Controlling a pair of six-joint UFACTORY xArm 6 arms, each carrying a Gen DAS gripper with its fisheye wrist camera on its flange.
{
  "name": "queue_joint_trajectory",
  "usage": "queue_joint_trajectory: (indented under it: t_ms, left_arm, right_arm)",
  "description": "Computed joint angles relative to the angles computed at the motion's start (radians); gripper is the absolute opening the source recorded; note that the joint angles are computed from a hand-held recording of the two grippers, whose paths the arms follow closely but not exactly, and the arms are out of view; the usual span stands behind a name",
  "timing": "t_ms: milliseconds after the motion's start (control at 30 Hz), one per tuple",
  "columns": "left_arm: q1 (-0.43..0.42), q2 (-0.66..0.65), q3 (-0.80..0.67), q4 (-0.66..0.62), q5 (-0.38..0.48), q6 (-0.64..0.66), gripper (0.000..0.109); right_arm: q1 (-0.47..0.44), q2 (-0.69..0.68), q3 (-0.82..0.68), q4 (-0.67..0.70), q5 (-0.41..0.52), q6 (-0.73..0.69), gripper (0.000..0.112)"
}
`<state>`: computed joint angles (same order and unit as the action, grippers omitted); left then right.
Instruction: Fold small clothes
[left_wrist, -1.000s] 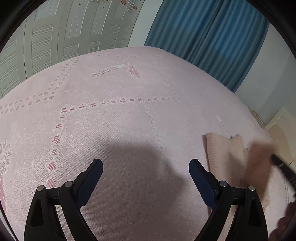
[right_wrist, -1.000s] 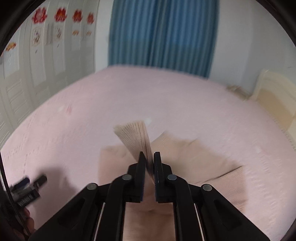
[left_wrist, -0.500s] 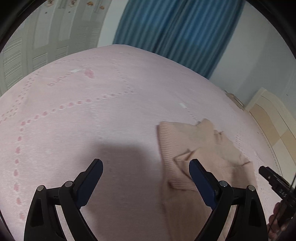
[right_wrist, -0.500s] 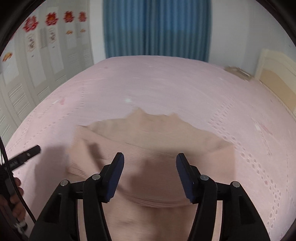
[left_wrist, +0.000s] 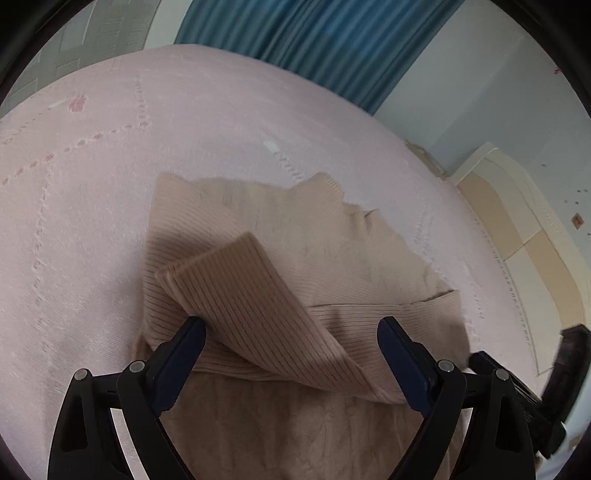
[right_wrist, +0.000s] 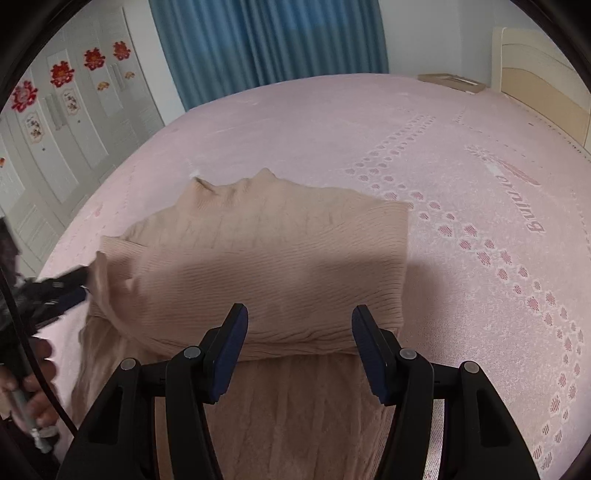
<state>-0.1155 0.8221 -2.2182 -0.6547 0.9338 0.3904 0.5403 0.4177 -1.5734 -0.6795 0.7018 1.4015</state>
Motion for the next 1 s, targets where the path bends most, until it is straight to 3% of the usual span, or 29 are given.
queue_joint_trajectory:
  t_ms: [67, 133, 267, 333, 500, 633, 833, 933, 1000]
  left_arm:
    - [-0.019, 0.014, -0.008, 0.093, -0.025, -0.077, 0.092]
    - [-0.037, -0.007, 0.052, 0.182, -0.103, -0.136, 0.083]
    - [-0.032, -0.087, 0.177, 0.139, -0.176, -0.073, 0.08]
    - [-0.012, -0.114, 0.208, 0.076, -0.158, -0.036, 0.08]
    - [0.048, -0.103, 0.17, -0.066, -0.022, 0.002, 0.08]
    - [0.042, -0.116, 0.193, 0.02, -0.086, 0.005, 0.08]
    - [0.04, -0.046, 0.093, 0.058, -0.043, -0.026, 0.06]
    - [0.024, -0.045, 0.102, 0.118, -0.099, -0.026, 0.043]
    - [0.014, -0.061, 0.133, 0.165, -0.157, -0.024, 0.02]
  right_arm:
    - [0.005, -0.003, 0.0, 0.004, -0.007, -0.025, 0.058]
    - [0.01, 0.0, -0.007, 0.005, 0.0, -0.05, 0.058]
    - [-0.002, -0.017, 0.021, 0.024, -0.031, -0.049, 0.058]
    - [-0.005, -0.031, 0.034, 0.004, -0.032, -0.017, 0.058]
    - [-0.011, -0.066, 0.07, -0.045, -0.048, 0.062, 0.058]
    - [-0.013, -0.055, 0.06, -0.041, -0.034, 0.059, 0.058]
    - [-0.02, -0.035, 0.044, -0.016, -0.009, 0.056, 0.058]
    - [-0.025, -0.038, 0.05, -0.014, -0.002, 0.064, 0.058]
    - [-0.031, -0.044, 0.061, -0.01, -0.004, 0.071, 0.058]
